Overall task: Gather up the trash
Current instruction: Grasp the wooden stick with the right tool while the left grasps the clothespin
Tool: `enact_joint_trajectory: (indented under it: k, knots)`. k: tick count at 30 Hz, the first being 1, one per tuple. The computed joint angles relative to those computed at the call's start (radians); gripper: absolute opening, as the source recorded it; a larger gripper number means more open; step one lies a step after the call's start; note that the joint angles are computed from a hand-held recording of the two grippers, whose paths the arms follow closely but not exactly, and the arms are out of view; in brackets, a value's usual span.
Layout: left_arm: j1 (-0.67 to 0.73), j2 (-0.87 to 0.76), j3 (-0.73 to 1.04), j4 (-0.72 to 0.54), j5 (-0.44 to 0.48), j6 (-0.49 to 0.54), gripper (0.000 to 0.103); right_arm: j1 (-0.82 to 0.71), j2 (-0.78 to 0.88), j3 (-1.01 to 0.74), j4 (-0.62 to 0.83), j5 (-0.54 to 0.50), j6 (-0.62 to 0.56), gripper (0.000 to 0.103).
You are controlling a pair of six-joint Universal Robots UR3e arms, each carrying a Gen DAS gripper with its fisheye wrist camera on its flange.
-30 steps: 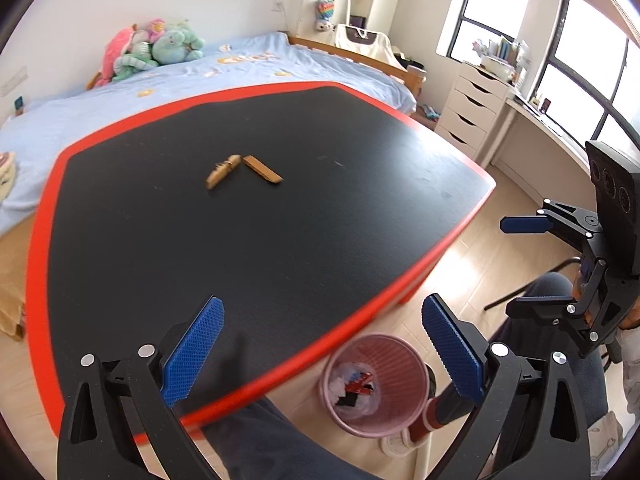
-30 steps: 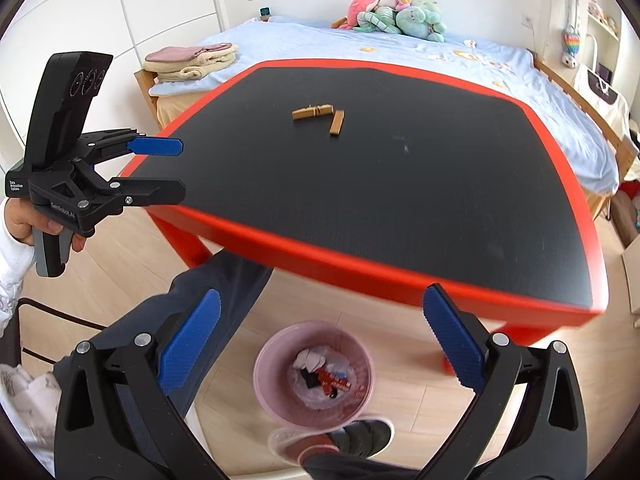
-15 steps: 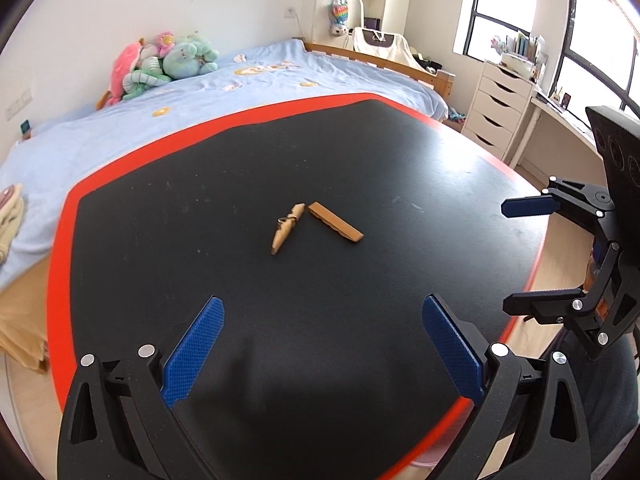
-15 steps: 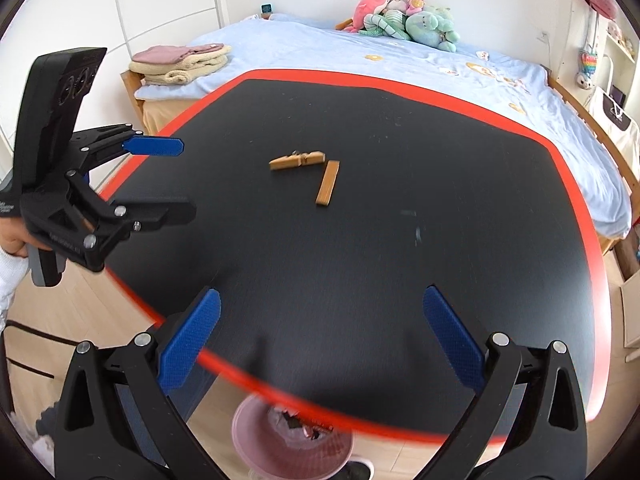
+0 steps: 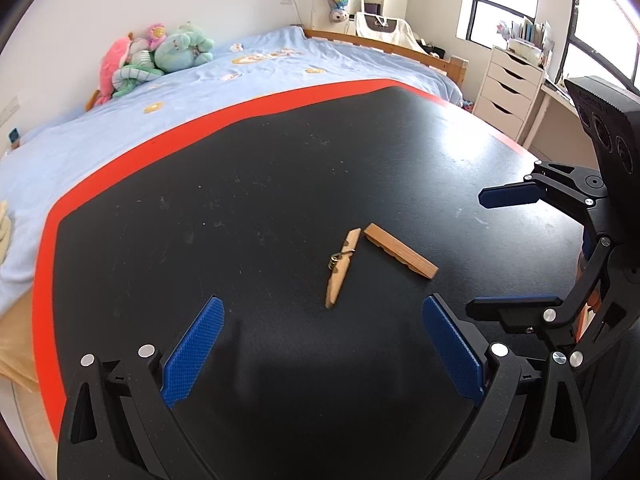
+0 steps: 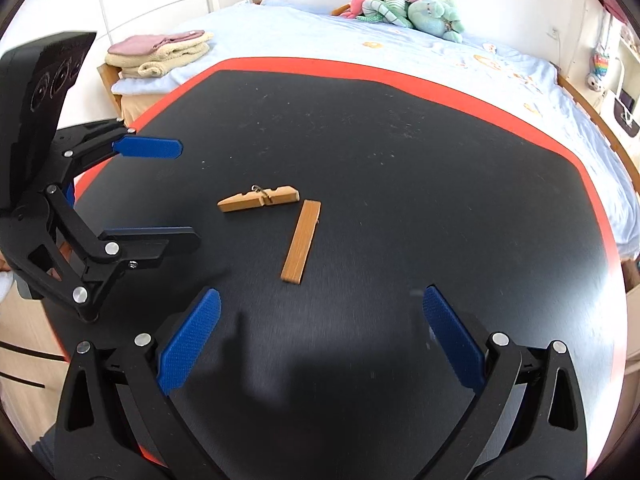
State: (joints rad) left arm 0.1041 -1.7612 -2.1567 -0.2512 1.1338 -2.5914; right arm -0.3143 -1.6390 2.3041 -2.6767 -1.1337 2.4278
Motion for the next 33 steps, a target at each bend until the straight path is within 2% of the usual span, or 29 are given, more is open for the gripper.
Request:
enact_joint_trajectory:
  k: [1,2,5,7,9,10,12,14,16,18,20,28,33]
  knots:
    - [-0.002,-0.017,0.014,0.000,0.003,0.005,0.095,0.015,0.033,-0.014,-0.027,-0.009,0.009,0.098]
    - [-0.003,-0.029,0.024,0.000,0.002,0.009,0.095,0.019,0.051,-0.024,-0.035,-0.010,0.008,0.092]
    - [-0.011,-0.058,0.053,-0.010,0.010,0.018,0.081,0.042,0.117,-0.062,-0.069,-0.027,0.024,0.082]
    - [-0.013,-0.076,0.066,-0.013,0.010,0.027,0.075,0.052,0.151,-0.087,-0.076,-0.024,0.029,0.076]
    - [-0.015,-0.087,0.078,-0.023,0.010,0.036,0.062,0.062,0.175,-0.106,-0.079,-0.019,0.023,0.067]
    - [-0.017,-0.091,0.081,-0.024,0.010,0.038,0.059,0.067,0.183,-0.112,-0.080,-0.018,0.019,0.062]
    - [-0.023,-0.098,0.085,-0.023,0.007,0.042,0.048,0.070,0.191,-0.112,-0.085,-0.011,0.014,0.057]
    - [-0.033,-0.103,0.089,-0.021,0.007,0.037,0.041,0.078,0.198,-0.119,-0.079,-0.007,0.009,0.043]
    - [-0.040,-0.106,0.097,-0.028,0.007,0.036,0.034,0.078,0.193,-0.119,-0.067,0.006,-0.006,0.035]
    - [-0.048,-0.105,0.106,-0.041,0.011,0.033,0.019,0.079,0.188,-0.118,-0.058,0.013,-0.009,0.025]
    - [-0.053,-0.101,0.109,-0.053,0.018,0.028,0.009,0.075,0.180,-0.115,-0.048,0.017,-0.011,0.014]
    - [-0.067,-0.081,0.108,-0.074,0.039,0.009,0.009,0.049,0.148,-0.108,-0.002,0.027,-0.014,0.011]
    - [-0.067,-0.016,0.061,-0.084,0.034,-0.005,0.009,-0.006,0.053,-0.058,0.060,0.061,-0.052,0.011]
